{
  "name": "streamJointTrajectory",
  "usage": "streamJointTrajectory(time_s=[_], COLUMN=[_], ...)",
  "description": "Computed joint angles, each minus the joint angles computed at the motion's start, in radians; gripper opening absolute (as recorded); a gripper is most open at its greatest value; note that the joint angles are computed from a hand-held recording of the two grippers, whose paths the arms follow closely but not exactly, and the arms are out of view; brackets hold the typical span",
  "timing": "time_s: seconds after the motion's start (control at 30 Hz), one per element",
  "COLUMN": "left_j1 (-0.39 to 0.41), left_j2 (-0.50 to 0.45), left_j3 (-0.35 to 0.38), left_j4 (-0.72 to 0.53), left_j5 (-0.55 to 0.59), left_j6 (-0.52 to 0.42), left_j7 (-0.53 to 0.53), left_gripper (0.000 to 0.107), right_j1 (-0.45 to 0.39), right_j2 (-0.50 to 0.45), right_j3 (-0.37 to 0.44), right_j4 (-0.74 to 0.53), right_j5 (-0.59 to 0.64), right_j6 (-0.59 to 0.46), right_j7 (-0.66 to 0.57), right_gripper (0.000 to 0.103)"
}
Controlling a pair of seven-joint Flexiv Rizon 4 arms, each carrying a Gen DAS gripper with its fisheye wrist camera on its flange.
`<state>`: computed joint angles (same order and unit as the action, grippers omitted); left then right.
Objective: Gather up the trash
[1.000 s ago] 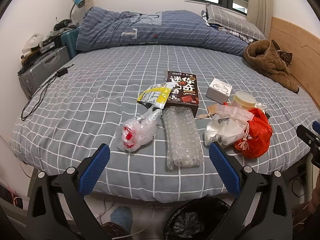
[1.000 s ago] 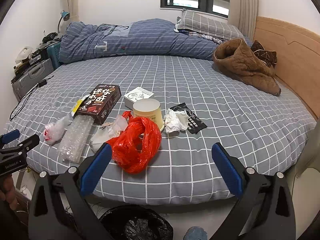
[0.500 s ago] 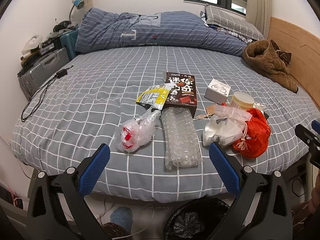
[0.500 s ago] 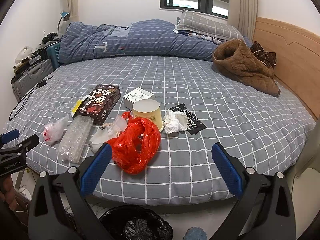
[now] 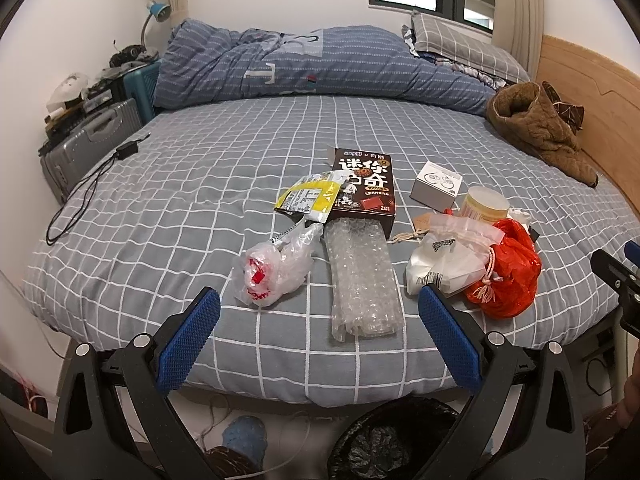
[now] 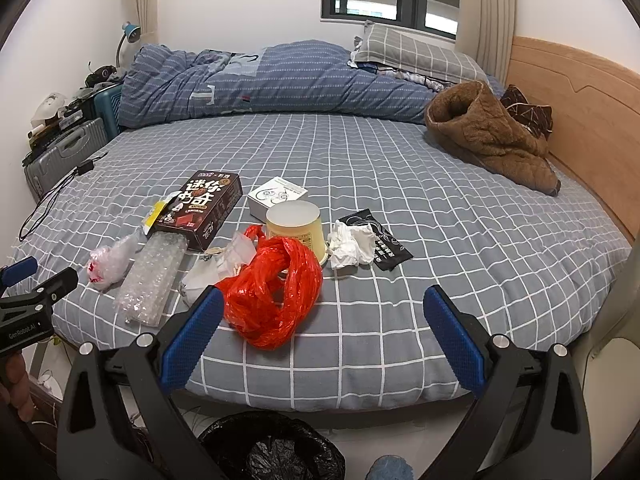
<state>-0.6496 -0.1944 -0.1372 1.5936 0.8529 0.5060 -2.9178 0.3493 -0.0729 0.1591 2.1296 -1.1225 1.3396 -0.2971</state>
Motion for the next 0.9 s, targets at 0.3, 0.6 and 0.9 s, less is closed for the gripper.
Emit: streamJointTrajectory(time_s=[0.3, 0.6, 0.9], left_j1=[0.000, -0.002, -0.003], left_j2=[0.000, 0.002, 0.003], left_j3=[-0.001, -0.002, -0.006], left_j4=[0.000, -0.004, -0.010], left_j5=[-0.001, -0.002, -0.006], left_j6=[-0.002, -0.012, -0.020], left_j7=[0.001, 0.009, 0.021], left_gripper=[0.097, 0.097, 0.097], right_j1=[-0.001, 0.000, -0.004], right_j2=[0.004, 0.019, 0.021], right_j3=[0.004, 0.011, 0.013], right_j4=[0.003, 0.008, 0.011], right_j5=[0.029, 0.047, 0.045], right_j6=[0.006, -0.014, -0.012], right_j7=[-0.015, -0.028, -0.028], right_gripper=[0.096, 0.096, 0.096])
